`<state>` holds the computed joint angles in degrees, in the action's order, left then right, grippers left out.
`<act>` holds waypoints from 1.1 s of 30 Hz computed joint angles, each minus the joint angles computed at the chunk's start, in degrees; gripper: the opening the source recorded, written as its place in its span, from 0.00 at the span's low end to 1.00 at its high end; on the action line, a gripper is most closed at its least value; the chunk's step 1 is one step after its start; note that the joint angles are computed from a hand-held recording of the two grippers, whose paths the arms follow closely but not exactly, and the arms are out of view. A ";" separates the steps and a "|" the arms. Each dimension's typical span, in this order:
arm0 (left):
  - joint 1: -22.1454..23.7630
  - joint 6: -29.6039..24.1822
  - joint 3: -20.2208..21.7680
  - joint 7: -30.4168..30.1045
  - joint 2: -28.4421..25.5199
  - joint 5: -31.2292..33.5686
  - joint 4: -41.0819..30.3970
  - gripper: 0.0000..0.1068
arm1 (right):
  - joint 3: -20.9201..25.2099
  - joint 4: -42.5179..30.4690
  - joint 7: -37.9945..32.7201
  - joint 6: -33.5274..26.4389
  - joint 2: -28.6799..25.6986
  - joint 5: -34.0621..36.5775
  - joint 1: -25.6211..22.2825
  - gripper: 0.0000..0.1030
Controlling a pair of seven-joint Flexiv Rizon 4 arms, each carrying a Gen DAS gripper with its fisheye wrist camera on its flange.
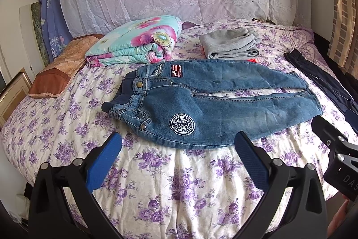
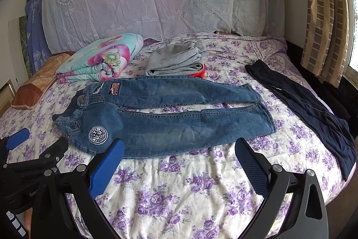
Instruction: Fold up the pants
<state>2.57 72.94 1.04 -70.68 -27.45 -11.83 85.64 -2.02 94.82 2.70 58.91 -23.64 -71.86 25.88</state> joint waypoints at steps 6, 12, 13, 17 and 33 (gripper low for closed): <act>0.08 -0.21 -0.12 0.21 0.26 0.01 0.41 0.92 | 0.00 0.58 0.77 0.16 0.41 -0.48 -0.25 0.97; -0.35 -0.73 0.13 -0.13 0.25 0.52 0.03 0.92 | 0.14 0.70 0.80 0.14 0.44 -0.65 -0.40 0.97; -0.38 -0.72 0.15 -0.18 0.26 0.56 0.04 0.92 | 0.15 0.69 0.84 0.22 0.42 -0.71 -0.42 0.97; -0.29 -0.69 0.06 -0.19 0.28 0.56 0.12 0.92 | 0.19 0.77 0.88 0.25 0.46 -0.79 -0.52 0.97; -0.46 -1.47 0.33 -0.89 -0.11 1.07 -0.65 0.92 | 0.08 0.67 0.54 0.30 0.24 -0.68 -0.58 0.97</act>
<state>2.11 71.47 1.37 -71.58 -27.56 -10.77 84.99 -1.95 95.50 3.24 59.22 -23.41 -72.55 25.30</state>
